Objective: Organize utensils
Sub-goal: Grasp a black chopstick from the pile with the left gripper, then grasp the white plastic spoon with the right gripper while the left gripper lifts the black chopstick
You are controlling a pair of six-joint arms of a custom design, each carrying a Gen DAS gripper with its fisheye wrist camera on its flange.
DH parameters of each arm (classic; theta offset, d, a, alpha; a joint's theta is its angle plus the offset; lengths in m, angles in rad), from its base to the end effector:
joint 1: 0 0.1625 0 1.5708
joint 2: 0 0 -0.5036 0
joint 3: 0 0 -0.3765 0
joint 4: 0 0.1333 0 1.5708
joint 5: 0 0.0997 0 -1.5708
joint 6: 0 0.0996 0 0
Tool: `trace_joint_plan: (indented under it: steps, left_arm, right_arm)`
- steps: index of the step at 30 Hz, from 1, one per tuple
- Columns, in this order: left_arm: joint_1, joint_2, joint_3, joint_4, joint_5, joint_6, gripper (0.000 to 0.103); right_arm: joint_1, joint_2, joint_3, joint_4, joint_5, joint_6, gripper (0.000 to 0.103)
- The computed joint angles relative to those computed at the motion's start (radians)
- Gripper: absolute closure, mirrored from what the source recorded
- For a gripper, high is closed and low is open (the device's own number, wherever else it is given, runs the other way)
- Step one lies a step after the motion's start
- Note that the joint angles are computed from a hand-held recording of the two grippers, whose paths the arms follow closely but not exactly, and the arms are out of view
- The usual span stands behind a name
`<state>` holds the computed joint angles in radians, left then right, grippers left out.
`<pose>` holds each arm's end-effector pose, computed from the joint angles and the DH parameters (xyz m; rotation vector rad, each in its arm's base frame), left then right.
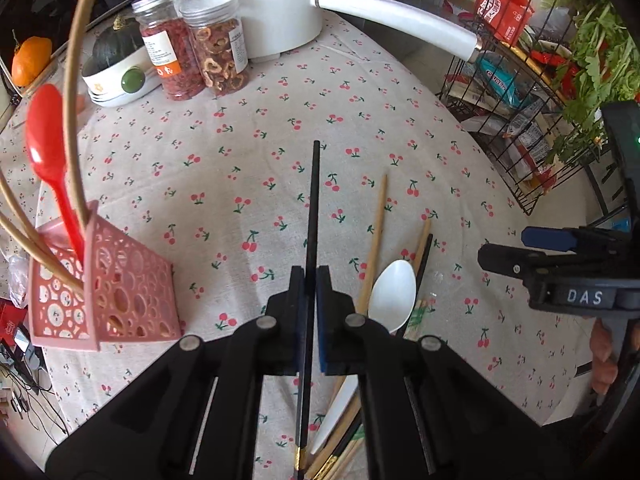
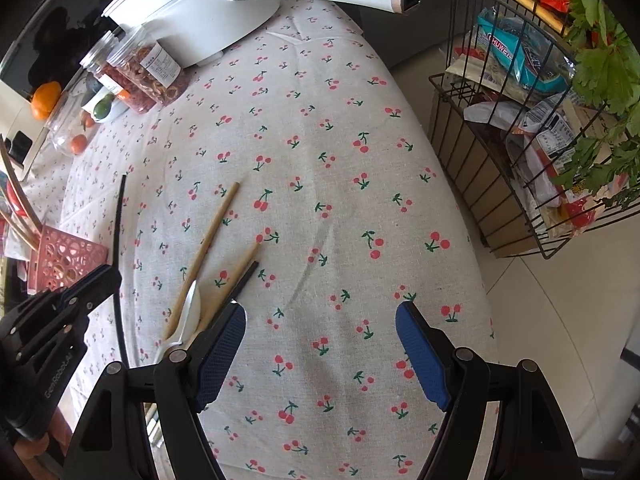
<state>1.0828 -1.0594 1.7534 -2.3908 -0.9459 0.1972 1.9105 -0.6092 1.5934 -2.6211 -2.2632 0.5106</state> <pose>-0.1332 -0.6595 0.2932 0.8005 2.3978 -0.2760 0.3076 -0.6612 0.0672 -0.2431 -2.4888 0.4473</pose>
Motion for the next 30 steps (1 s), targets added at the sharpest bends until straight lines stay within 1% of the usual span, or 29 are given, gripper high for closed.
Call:
trace_joint_plan:
  steps: [5,8,9,10,11,13,19,23,25,26,30]
  left_arm:
    - [-0.003,-0.098,0.049,-0.038,-0.039,0.029,0.097]
    - [0.001,-0.145,0.074,-0.055,-0.058,0.038,0.097]
    - [0.005,-0.159,0.079,-0.063,-0.065,0.041,0.097]
    - [0.009,-0.172,0.084,-0.072,-0.073,0.039,0.097]
    - [0.016,-0.184,0.086,-0.075,-0.083,0.030,0.097]
    - [0.030,-0.200,0.075,-0.061,-0.112,0.005,0.097]
    - [0.045,-0.242,0.080,-0.072,-0.145,0.016,0.097]
    - [0.054,-0.254,0.075,-0.068,-0.157,0.014,0.097]
    - [0.059,-0.260,0.073,-0.062,-0.163,0.014,0.097]
    - [0.059,-0.264,0.074,-0.062,-0.164,0.014,0.097]
    - [0.062,-0.278,0.080,-0.066,-0.162,0.024,0.097]
  right_arm:
    - [0.006,0.022,-0.021,-0.006,0.031,-0.024,0.024]
    - [0.006,0.033,-0.027,-0.031,0.075,-0.052,0.025]
    - [0.006,0.037,-0.031,-0.035,0.090,-0.063,0.028]
    - [0.008,0.042,-0.037,-0.036,0.098,-0.074,0.034]
    - [0.011,0.047,-0.043,-0.038,0.101,-0.084,0.038]
    - [0.015,0.057,-0.052,-0.042,0.109,-0.103,0.050]
    - [0.016,0.088,-0.073,-0.064,0.150,-0.157,0.072]
    - [0.010,0.108,-0.092,-0.072,0.173,-0.146,0.077]
    - [0.002,0.114,-0.097,-0.077,0.207,-0.138,0.082]
    - [-0.001,0.117,-0.101,-0.076,0.219,-0.132,0.082]
    - [-0.008,0.123,-0.100,-0.089,0.235,-0.117,0.088]
